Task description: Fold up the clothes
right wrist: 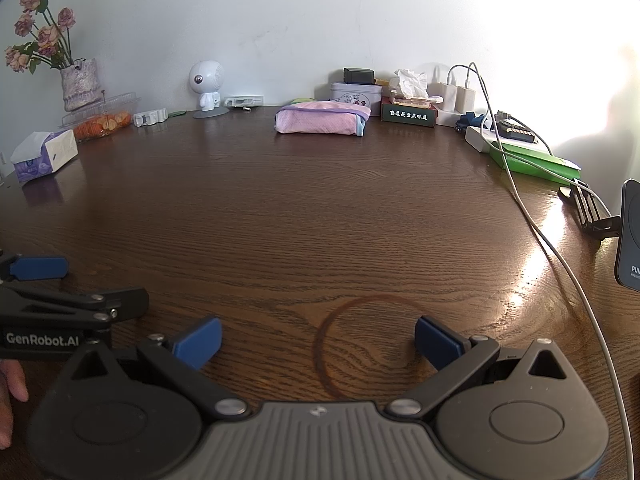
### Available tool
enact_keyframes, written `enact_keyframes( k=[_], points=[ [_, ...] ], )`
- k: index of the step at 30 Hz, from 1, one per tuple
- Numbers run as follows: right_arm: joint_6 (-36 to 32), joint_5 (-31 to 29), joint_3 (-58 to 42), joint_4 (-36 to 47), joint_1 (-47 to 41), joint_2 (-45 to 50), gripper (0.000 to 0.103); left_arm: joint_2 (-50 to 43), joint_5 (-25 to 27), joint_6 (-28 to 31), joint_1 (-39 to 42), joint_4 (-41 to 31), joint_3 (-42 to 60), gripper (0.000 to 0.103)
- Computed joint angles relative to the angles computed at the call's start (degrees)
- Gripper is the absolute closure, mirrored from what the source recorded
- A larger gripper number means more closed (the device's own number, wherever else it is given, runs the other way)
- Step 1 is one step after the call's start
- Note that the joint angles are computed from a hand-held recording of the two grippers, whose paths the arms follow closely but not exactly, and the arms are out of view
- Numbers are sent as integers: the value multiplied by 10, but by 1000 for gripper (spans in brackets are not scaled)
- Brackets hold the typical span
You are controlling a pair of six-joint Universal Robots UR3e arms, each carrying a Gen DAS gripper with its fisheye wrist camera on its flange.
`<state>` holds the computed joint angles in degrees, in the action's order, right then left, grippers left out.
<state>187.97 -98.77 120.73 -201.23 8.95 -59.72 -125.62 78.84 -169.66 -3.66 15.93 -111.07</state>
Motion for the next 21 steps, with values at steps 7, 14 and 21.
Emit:
enact_keyframes(
  k=[7,14,21],
  points=[
    [1,1,0,5,0,-2,0,0,-2,1,2,1,-1,1],
    [0,3,1,4,-2,-2,0,0,-1,1,1,0,-1,1],
    [-1,4,3,4,-5,-4,0,0,0,0,0,0,0,1]
  ],
)
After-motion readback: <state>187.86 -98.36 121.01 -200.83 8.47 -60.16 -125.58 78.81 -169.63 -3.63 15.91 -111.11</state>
